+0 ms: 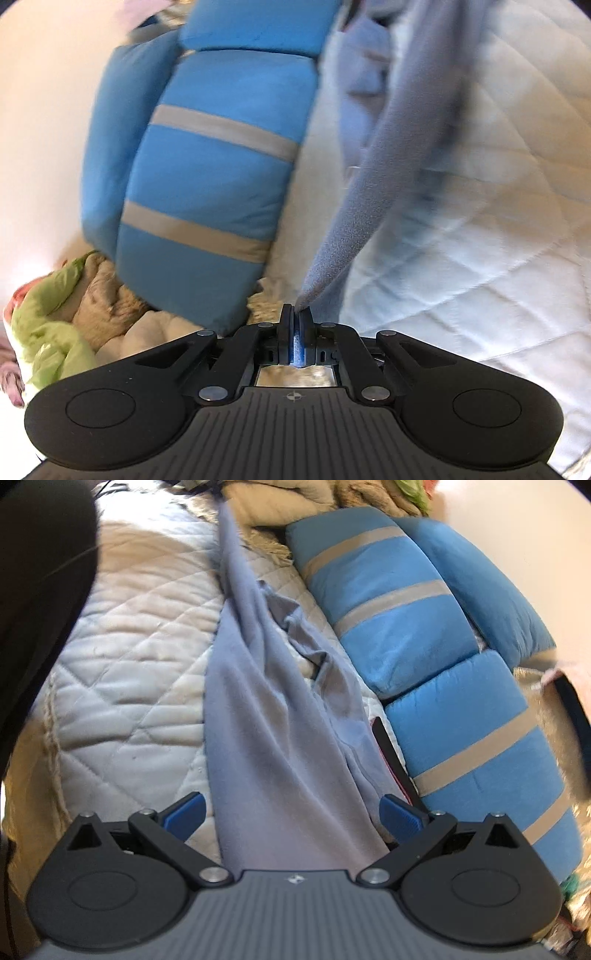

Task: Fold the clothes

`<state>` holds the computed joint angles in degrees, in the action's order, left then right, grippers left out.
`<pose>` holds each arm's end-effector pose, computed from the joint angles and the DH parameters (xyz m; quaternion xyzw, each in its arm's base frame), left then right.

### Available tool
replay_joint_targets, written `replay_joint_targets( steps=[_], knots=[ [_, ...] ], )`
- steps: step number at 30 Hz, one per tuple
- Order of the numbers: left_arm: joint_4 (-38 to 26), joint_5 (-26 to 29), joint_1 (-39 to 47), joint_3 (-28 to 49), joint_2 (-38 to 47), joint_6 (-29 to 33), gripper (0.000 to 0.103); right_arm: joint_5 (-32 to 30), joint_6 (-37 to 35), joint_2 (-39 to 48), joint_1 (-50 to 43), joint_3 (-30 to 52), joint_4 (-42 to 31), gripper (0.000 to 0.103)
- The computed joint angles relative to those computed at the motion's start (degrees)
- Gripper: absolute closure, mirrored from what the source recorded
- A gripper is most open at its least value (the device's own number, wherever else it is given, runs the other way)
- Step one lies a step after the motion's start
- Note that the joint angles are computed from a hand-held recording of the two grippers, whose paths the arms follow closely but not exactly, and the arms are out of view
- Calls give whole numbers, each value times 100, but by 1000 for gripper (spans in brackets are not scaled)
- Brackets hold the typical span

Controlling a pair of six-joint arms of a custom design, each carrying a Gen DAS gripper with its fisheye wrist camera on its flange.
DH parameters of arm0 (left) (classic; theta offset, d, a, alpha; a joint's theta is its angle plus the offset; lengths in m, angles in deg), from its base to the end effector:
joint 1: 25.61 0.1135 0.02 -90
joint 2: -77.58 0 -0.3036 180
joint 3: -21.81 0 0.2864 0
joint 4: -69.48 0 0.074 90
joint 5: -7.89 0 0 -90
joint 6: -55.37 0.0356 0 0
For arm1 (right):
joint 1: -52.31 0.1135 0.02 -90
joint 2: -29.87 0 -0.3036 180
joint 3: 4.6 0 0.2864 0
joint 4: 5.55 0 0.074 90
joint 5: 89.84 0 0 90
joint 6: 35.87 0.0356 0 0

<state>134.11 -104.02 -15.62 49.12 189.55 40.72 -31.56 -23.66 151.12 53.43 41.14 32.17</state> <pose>0.2545 0.0583 0.0732 0.3426 0.7359 0.4960 0.3084 0.3311 0.0252 0.0319 -0.6418 0.5905 -0.0700 0.4842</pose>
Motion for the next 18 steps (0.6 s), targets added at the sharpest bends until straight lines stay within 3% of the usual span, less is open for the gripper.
replay_joint_targets(
  steps=[7,12,18],
  knots=[
    [-1923,73,-64,212,-1879,-435,100,276,-290,715,246,-380,1773,0],
    [-3039,-161,-431,311,-2924,-833,100,633,-461,1319,491,-539,3156,0],
    [-4042,-407,-789,646,-3699,-1095,100,1230,-102,1152,862,-507,2872,0]
  ],
)
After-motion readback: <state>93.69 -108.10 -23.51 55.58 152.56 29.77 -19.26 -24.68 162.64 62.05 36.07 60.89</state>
